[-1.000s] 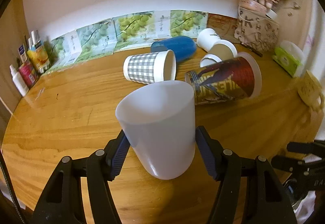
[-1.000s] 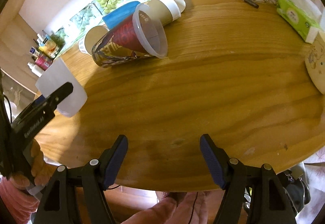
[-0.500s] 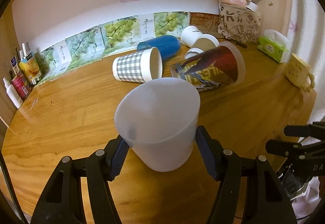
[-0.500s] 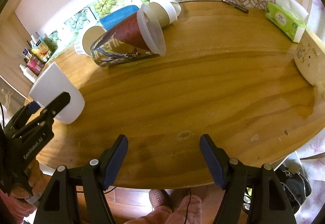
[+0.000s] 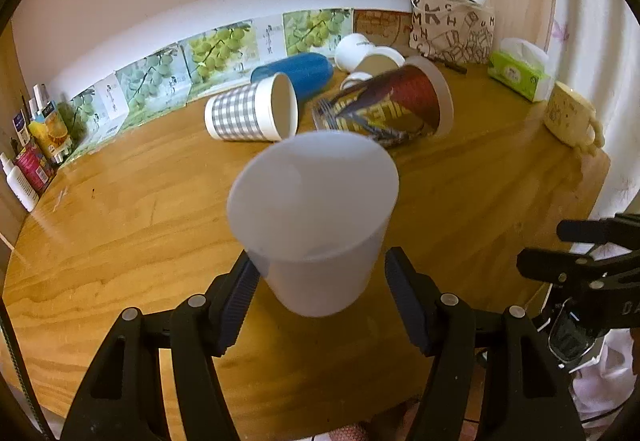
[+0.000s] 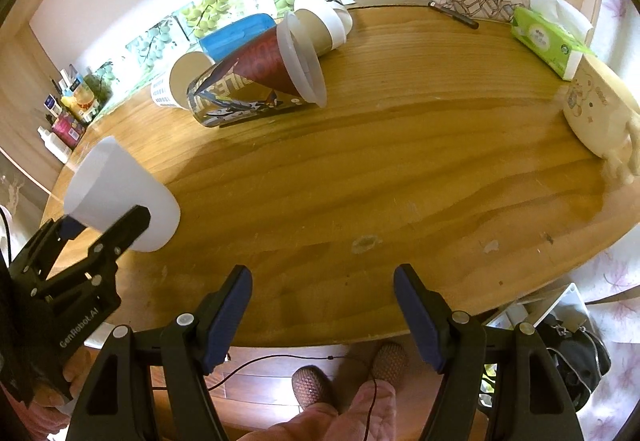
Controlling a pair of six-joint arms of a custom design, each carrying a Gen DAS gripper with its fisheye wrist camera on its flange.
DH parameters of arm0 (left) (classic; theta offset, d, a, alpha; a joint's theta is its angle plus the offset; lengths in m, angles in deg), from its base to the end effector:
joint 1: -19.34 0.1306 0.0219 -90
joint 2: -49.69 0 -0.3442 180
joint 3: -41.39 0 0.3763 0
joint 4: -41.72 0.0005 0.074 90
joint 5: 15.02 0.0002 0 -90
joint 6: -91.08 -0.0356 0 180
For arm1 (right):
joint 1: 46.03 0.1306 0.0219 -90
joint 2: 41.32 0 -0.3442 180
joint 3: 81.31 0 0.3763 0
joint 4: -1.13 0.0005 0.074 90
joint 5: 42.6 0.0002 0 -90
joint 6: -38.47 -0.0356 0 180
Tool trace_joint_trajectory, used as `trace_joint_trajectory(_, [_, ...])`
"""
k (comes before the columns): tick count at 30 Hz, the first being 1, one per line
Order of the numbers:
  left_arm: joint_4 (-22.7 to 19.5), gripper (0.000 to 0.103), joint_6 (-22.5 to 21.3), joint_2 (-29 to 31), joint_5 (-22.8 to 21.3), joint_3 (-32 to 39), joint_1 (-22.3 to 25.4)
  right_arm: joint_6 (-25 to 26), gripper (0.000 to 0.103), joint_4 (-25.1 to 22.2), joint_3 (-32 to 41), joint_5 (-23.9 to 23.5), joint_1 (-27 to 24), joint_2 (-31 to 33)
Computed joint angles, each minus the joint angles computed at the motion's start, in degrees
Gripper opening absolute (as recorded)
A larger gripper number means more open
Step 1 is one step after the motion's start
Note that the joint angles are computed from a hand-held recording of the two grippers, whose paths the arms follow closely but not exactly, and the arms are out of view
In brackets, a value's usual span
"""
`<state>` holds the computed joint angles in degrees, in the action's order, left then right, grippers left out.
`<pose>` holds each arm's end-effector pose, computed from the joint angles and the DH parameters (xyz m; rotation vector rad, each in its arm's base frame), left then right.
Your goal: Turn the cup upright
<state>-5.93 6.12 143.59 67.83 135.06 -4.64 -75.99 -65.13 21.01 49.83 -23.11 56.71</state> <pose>0.4537 -0.1975 0.3913 0.3378 2.3758 -0.0863 0.4581 0.1915 0.4028 0.0500 2.6683 0.2158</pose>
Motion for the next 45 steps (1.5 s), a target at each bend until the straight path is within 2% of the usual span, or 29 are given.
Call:
trace_joint_trajectory(4, [-2.0, 0.07, -0.1, -0.3, -0.1, -0.2, -0.4, -0.3, 0.078, 0.2, -0.9, 0.3, 0.4, -1.0])
trace_joint_trajectory(7, [-3.5, 0.078, 0.0, -0.8, -0.3, -0.7, -0.9, -0.5, 0.078, -0.3, -1.4, 0.5, 0.6, -1.5])
trace_joint_trajectory(9, [-4.1, 0.078, 0.5, -1.6, -0.5, -1.4, -1.1, -0.9, 0.078, -0.4, -1.9, 0.7, 0.8, -2.1])
trace_joint_trajectory(13, [-9.3, 0.081, 2.4, -2.2, -1.1, -0.8, -1.5, -2.0, 0.08, -0.4, -2.8, 0.2, 1.0, -3.2])
trace_joint_trajectory(16, [-15.0, 0.081, 5.6, -3.7, -1.6, -0.5, -1.0, -2.1, 0.081, -1.0, -2.9, 0.8, 1.7, -3.9])
trace_joint_trajectory(20, [-18.5, 0.081, 10.1, -6.5, -2.4, 0.0, 0.5, -3.0, 0.083, -2.0, -2.1, 0.6, 2.8, -5.0])
trace_joint_trajectory(24, [-21.5, 0.081, 15.3, -7.8, -3.7, 3.7, 2.9, -3.5, 0.088, -4.1, 0.6, -1.7, 4.1, -5.3])
trace_joint_trajectory(30, [-22.4, 0.081, 17.5, -9.6, -7.2, 9.2, 3.9, -3.3, 0.088, -8.8, 8.6, 1.7, 7.2, -3.8])
trace_joint_trajectory(33, [-22.9, 0.081, 17.9, -10.2, -8.2, 12.2, 3.7, -4.6, 0.088, -9.4, 12.0, 1.7, 8.3, -3.7])
trace_joint_trajectory(36, [-23.7, 0.081, 19.1, -10.7, -9.7, 14.7, 3.1, -5.1, 0.088, -8.5, 14.0, 2.8, 9.7, -4.5])
trace_joint_trajectory(39, [-24.3, 0.082, 21.5, -11.7, -10.5, 15.9, 2.5, -4.6, 0.094, -7.7, 16.1, 5.9, 11.5, -5.2])
trace_joint_trajectory(42, [-24.1, 0.088, 24.2, -12.9, -10.7, 16.0, 2.5, -3.9, 0.1, -6.3, 17.0, 9.4, 13.0, -6.3])
trace_joint_trajectory(45, [-23.4, 0.089, 24.0, -14.1, -16.6, 15.5, 1.0, -2.6, 0.101, -4.3, 16.9, 12.4, 14.2, -7.4])
